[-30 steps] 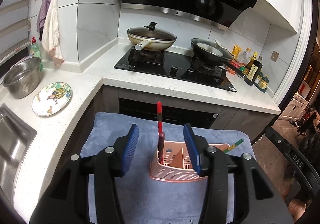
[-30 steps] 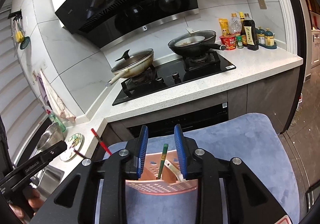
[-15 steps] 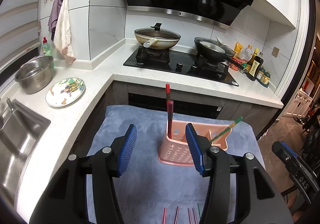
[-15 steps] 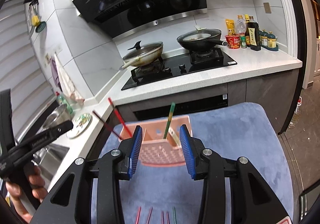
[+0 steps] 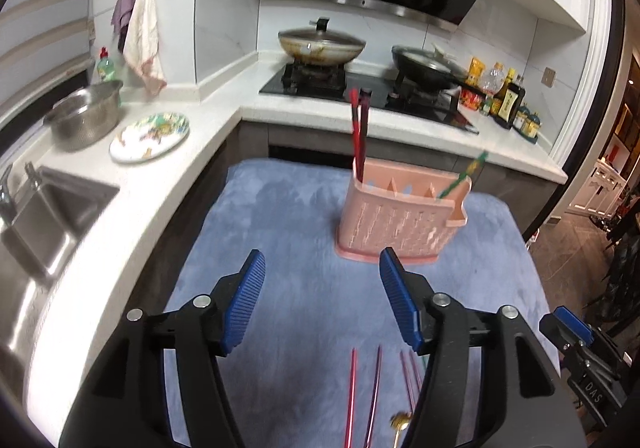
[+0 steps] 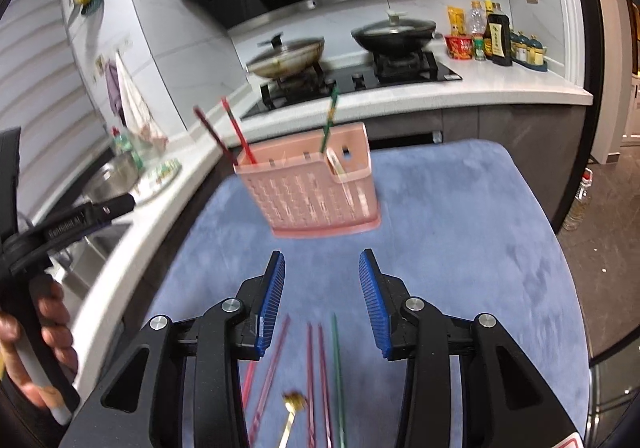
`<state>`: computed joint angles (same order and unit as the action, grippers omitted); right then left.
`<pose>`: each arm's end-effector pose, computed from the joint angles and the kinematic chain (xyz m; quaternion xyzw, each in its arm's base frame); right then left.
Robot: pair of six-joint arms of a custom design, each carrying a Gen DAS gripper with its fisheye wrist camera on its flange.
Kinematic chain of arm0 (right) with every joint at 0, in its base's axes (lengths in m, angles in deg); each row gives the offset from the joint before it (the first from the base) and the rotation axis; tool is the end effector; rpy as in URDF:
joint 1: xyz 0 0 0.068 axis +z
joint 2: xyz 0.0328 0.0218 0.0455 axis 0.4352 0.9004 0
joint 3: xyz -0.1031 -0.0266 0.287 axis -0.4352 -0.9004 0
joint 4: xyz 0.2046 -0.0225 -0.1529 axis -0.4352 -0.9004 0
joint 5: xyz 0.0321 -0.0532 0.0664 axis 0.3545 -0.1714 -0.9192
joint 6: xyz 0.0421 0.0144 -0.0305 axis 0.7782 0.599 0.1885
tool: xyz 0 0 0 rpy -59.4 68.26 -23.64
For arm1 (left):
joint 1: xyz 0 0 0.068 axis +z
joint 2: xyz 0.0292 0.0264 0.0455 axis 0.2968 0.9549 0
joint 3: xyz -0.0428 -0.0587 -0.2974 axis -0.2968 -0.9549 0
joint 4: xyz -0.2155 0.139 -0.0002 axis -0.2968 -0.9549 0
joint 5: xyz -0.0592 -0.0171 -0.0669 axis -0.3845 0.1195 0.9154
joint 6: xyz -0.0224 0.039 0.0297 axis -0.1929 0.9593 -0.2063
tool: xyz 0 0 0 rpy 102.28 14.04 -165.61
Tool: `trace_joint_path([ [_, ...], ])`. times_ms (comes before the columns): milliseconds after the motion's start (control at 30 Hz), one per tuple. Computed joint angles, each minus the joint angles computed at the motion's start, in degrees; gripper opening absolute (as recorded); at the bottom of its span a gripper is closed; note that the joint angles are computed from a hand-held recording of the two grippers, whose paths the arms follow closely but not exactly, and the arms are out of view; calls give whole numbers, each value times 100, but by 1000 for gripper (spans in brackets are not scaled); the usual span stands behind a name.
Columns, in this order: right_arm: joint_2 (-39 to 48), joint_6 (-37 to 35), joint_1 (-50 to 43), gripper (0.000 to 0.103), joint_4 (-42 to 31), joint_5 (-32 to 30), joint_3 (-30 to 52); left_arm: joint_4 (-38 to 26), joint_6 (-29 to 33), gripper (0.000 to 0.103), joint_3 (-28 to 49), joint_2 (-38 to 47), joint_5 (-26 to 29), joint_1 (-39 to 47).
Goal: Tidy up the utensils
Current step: 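Withdraw both open tools from the holder back toward the cloth, then move the left tool to a red chopstick while the right tool approaches the green chopstick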
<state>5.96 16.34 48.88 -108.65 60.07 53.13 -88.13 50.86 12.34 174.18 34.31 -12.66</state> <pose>0.2749 0.1180 0.3778 -0.0449 0.8987 0.1628 0.4047 0.2861 -0.1474 0.4122 -0.1030 0.9038 -0.0189 0.4149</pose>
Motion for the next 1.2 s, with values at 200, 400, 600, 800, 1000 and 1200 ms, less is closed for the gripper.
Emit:
trace_joint_path([
  [200,-573,59,297,38,78,344,-1020,159,-328,57,-1059,-483,-145,-328],
  [400,-1011,101,663,38,44,765,-1776,216,-809,58,-1947,-807,-261,-803],
  [600,-1342,282,964,38,58,1003,-2474,300,-1328,58,-2702,-969,-199,-1273],
  [800,-1527,565,1105,38,135,919,-3071,340,-1773,60,-3218,-977,-97,-1671],
  [1000,-1602,803,1283,36,233,903,-3443,415,-2073,61,-3566,-1014,9,-1860],
  [1200,-1591,902,1383,27,314,861,-3633,493,-2333,61,-3817,-1033,51,-2098],
])
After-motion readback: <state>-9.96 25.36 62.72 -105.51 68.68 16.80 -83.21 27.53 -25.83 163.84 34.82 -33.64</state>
